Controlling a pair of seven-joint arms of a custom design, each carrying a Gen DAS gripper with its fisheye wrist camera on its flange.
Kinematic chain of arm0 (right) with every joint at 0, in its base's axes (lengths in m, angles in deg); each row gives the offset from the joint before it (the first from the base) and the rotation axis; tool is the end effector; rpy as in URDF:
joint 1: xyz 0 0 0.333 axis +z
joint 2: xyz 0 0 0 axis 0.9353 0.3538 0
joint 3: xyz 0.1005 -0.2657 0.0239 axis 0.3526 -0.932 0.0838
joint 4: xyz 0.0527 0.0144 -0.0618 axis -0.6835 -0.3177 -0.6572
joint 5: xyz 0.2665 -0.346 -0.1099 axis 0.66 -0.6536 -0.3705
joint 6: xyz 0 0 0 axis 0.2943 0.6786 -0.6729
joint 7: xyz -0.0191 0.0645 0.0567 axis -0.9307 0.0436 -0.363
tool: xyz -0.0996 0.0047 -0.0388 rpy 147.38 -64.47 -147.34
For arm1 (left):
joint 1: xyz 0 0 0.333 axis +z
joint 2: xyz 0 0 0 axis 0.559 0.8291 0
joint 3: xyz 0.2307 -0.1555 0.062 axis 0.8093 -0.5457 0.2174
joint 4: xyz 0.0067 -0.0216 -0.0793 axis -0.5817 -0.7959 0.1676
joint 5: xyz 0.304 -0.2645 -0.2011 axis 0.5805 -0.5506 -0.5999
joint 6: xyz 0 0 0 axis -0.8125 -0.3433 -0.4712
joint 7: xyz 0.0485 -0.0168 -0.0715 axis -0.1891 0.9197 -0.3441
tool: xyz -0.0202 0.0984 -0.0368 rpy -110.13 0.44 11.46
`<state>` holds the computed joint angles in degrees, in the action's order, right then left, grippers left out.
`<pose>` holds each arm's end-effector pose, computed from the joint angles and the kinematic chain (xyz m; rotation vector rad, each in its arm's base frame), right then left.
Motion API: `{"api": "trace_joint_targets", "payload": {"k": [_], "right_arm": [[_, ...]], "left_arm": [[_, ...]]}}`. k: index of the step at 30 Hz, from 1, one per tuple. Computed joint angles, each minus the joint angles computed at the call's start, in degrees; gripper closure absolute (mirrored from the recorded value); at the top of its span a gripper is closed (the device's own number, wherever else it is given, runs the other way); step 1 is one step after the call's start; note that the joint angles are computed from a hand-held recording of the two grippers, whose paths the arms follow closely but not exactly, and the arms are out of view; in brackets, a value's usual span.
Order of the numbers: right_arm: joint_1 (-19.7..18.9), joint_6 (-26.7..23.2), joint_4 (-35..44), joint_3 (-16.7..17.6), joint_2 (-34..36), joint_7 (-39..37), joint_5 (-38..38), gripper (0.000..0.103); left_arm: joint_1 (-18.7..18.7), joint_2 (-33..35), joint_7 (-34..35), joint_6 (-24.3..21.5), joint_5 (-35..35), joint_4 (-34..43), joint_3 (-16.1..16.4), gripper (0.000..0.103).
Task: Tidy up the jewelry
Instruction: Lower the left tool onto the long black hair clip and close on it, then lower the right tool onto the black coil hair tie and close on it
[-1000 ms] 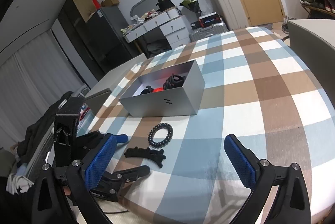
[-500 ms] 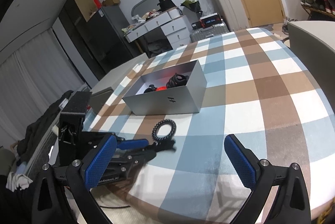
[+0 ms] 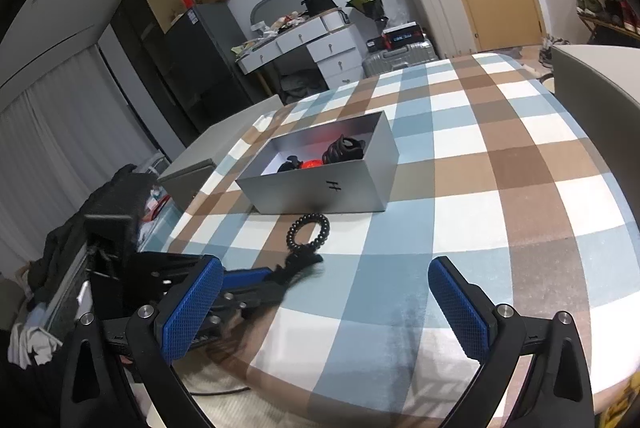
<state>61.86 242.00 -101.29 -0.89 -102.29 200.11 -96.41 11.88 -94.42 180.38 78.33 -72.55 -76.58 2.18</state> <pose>0.4609 0.3295 0.4644 -1.4600 1.5526 -0.3696 0.4973 -0.2853 0.5162 -1.0526 2.5839 -0.9139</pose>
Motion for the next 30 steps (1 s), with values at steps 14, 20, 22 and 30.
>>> {"api": "trace_joint_targets", "payload": {"k": [14, 20, 22, 30], "right_arm": [[13.4, -9.3, 11.0, -13.3, 13.0, -2.7, -8.0, 0.000], [17.4, -17.7, 20.7, -16.7, 20.9, -0.8, -16.9, 0.006], [19.2, -20.6, 24.2, -17.9, 23.7, -2.0, -17.6, 0.009], [27.2, -29.7, 34.4, -23.8, 31.0, -4.5, -20.5, 0.024]], "left_arm": [[0.5, -4.2, -8.3, 11.2, 0.9, -4.4, 2.9, 0.094], [-0.4, -5.2, -9.4, 13.8, -1.2, -5.4, 5.4, 0.094], [1.0, -5.1, -11.5, 15.6, 1.1, -6.0, 4.4, 0.094], [0.9, -4.3, -13.8, 15.2, 0.1, -5.8, 6.5, 0.094]]}}
